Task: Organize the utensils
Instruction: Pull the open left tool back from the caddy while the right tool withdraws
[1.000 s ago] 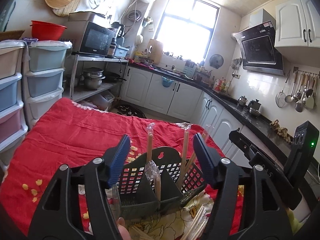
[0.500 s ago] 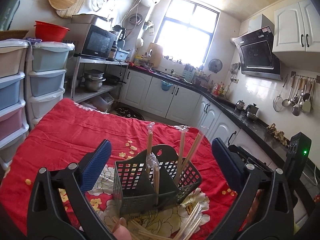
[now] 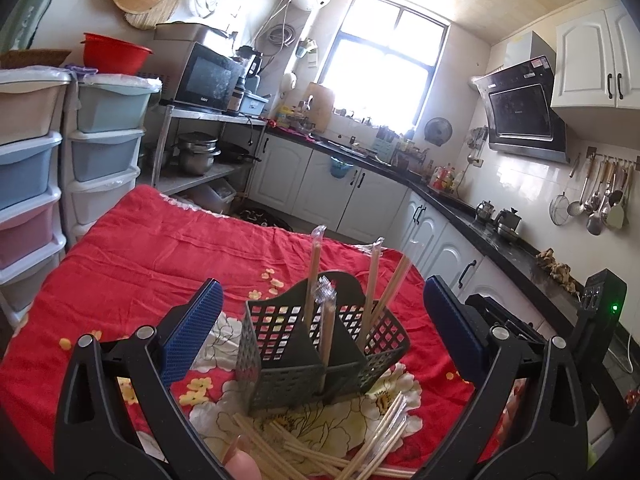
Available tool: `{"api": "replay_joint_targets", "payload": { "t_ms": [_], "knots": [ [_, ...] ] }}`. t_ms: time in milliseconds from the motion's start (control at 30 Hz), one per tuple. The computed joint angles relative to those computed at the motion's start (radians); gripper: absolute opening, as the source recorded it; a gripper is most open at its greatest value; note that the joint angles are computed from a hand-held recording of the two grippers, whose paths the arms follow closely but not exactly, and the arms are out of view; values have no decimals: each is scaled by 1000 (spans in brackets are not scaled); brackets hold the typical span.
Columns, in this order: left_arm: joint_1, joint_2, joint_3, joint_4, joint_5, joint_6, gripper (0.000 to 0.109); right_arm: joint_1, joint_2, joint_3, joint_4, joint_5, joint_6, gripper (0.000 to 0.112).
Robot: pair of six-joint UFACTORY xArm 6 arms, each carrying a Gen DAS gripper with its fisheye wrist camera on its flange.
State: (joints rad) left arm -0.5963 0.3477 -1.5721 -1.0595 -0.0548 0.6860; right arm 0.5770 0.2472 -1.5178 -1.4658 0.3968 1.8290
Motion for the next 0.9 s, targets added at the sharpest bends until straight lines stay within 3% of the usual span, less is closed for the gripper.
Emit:
{"api": "replay_joint_targets", "payload": {
  "t_ms": [233, 400, 900],
  "knots": [
    [0, -31, 42, -106, 0, 71, 92, 6, -4, 20, 44, -9, -26, 62],
    [8, -44, 72, -84, -4, 32, 92, 12, -4, 29, 68, -16, -42, 62],
    [28, -63, 184, 225, -11, -255, 92, 29, -14, 78, 148, -25, -100, 66]
  ]
}}
